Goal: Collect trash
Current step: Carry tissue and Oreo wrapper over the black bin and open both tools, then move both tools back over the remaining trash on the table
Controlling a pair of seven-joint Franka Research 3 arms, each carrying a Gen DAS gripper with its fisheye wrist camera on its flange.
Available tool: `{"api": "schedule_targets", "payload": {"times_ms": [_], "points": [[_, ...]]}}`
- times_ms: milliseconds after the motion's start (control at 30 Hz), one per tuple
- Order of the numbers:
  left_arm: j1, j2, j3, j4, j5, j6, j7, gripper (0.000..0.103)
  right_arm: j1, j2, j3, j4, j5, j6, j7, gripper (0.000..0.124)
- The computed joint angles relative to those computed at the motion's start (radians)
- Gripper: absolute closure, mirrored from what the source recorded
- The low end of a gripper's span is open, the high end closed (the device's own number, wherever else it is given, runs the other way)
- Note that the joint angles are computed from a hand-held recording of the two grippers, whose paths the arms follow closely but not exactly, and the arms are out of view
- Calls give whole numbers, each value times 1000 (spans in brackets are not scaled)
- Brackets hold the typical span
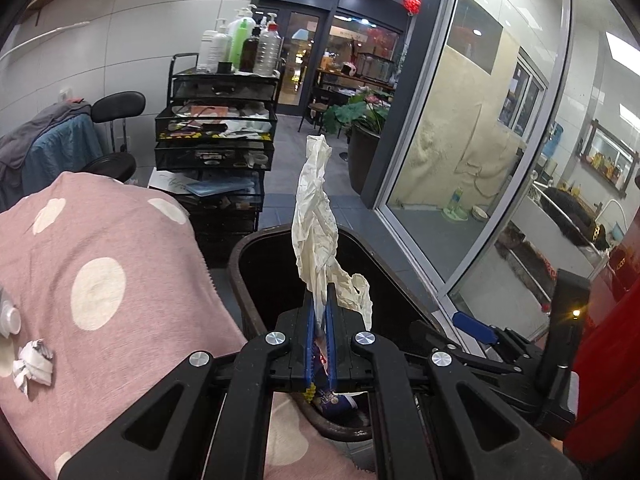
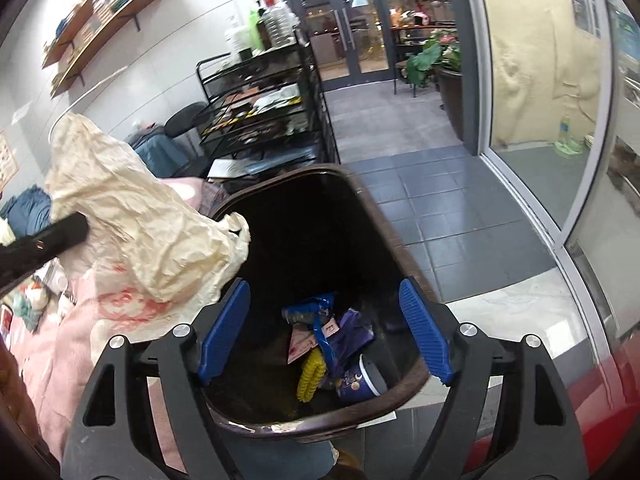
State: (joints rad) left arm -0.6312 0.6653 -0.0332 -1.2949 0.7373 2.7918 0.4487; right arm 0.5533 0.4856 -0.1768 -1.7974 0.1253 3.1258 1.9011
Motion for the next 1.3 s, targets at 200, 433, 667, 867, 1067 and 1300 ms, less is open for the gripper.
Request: {"api": "schedule_targets", "payload": {"times_ms": [200,433,667,867,1067,1300], "points": [[13,91,-51,136,-84,-82,139,98,11,-9,-27,-11,5,6,20,46],[7,186,-71,285,-192,-173,279,96,19,-24,-46,-36,3,16,38,45],[-46,176,6,269,-153,-161,251,25,37,-29,-74,-46,-6,18,60,40],[-123,91,113,164,54,-135,69,8,36,-28,-71,-47,-2,32,62,39],[-215,-30,212,21,349,-132,-222,5,30,-41,-54,-67,24,85,19,38],[-275,-159,241,-118,613,-235,-477,5,95,-47,-88,-74,81,160,-65,33]]}}
